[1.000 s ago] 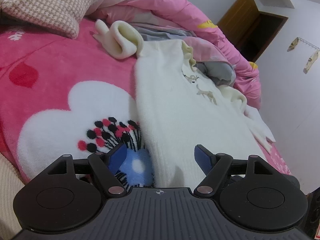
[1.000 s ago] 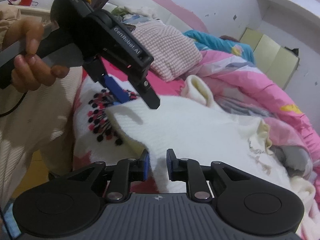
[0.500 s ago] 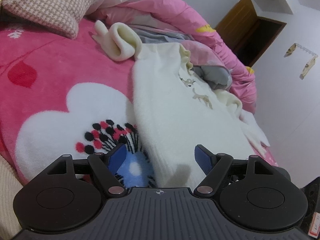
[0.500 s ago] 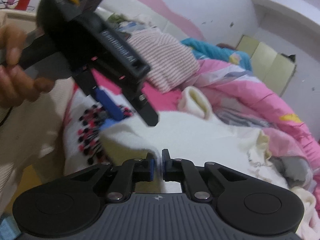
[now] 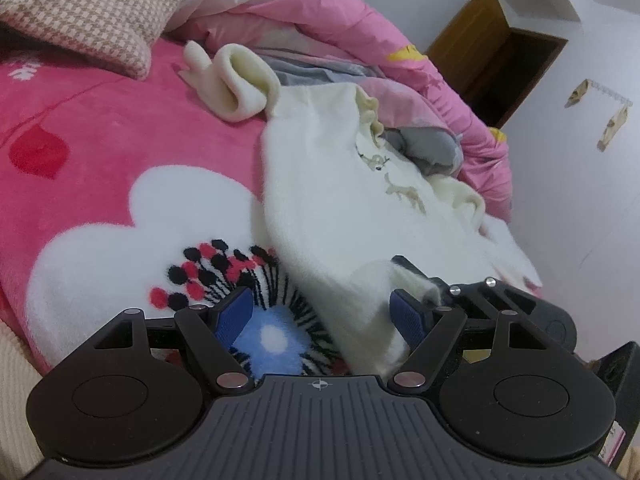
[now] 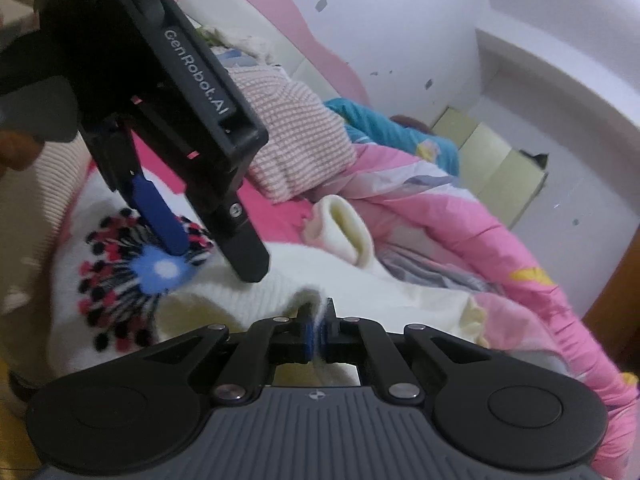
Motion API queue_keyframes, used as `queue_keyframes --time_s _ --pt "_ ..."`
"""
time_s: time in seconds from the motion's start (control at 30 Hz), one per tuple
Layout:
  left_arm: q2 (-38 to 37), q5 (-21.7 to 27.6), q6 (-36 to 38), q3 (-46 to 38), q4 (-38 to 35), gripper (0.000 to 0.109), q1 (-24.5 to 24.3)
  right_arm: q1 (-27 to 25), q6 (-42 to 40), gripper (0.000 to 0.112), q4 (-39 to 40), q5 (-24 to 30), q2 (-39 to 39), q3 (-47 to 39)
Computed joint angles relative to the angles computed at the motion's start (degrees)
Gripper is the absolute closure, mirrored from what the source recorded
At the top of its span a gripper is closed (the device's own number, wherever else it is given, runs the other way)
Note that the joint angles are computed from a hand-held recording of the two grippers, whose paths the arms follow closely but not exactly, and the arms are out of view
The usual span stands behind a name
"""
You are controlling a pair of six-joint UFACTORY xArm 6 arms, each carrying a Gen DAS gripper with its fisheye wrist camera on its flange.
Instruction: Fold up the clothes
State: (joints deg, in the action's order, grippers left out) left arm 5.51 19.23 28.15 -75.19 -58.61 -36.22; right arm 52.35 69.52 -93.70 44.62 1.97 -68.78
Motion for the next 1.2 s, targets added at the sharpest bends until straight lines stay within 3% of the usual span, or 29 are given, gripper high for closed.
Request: queue_keyframes --time_s 0.17,0.23,0.4,0.53,0.67,0.77,0.87,0.97,1.07,1.13,1.2 --pt "0.09 -2.39 -1.86 0.75 7.75 0.031 -1.33 -0.42 -2.50 0.110 0.31 -1.37 0.08 1.53" --pt "0.13 -2.77 -1.93 0.95 10.89 0.025 -1.85 -0.16 -3.45 0.110 -0.18 -1.37 -0.28 2.07" --pt "0.55 -5.50 -11.35 2.20 28.88 0.025 -3.01 0.06 -2.92 0.107 1.34 -2.59 -3.55 4.78" --pt "0.67 -5.94 -13.25 2.38 31.38 0.025 -2.98 0.73 -2.75 0.094 4.83 -2.91 -8.11 8.68" --pt "0.74 -5.51 -13.59 2.10 31.59 0.026 -2.82 0.10 -3.33 0.093 11.49 -4.95 -13.39 12.79" --pt "0.80 -4.95 -14.89 1.77 33.39 0.026 -2.73 -2.75 -1.86 0.093 20.13 -11.82 -19.70 17.00" --pt "0.75 -4.85 -14.83 1.80 33.27 0.026 -2.68 -7.67 -0.62 0.093 30.62 -22.41 -26.92 22.43" --pt "0.76 -5.09 -15.46 1.92 34.00 0.026 -2.76 -12.18 5.49 0.093 32.20 -28.47 -30.78 24.79" --pt "0.80 -5.12 -15.68 1.87 34.21 0.026 -2.77 -12.40 5.95 0.093 32.18 -21.29 -30.06 22.37" --pt "0.75 -5.21 -15.97 1.97 34.42 0.026 -2.86 -11.28 0.63 0.092 32.99 -15.80 -27.28 19.75" --pt "0.79 -5.19 -15.11 1.94 33.49 0.026 -2.85 -10.85 -5.62 0.093 35.05 -13.97 -24.62 17.96"
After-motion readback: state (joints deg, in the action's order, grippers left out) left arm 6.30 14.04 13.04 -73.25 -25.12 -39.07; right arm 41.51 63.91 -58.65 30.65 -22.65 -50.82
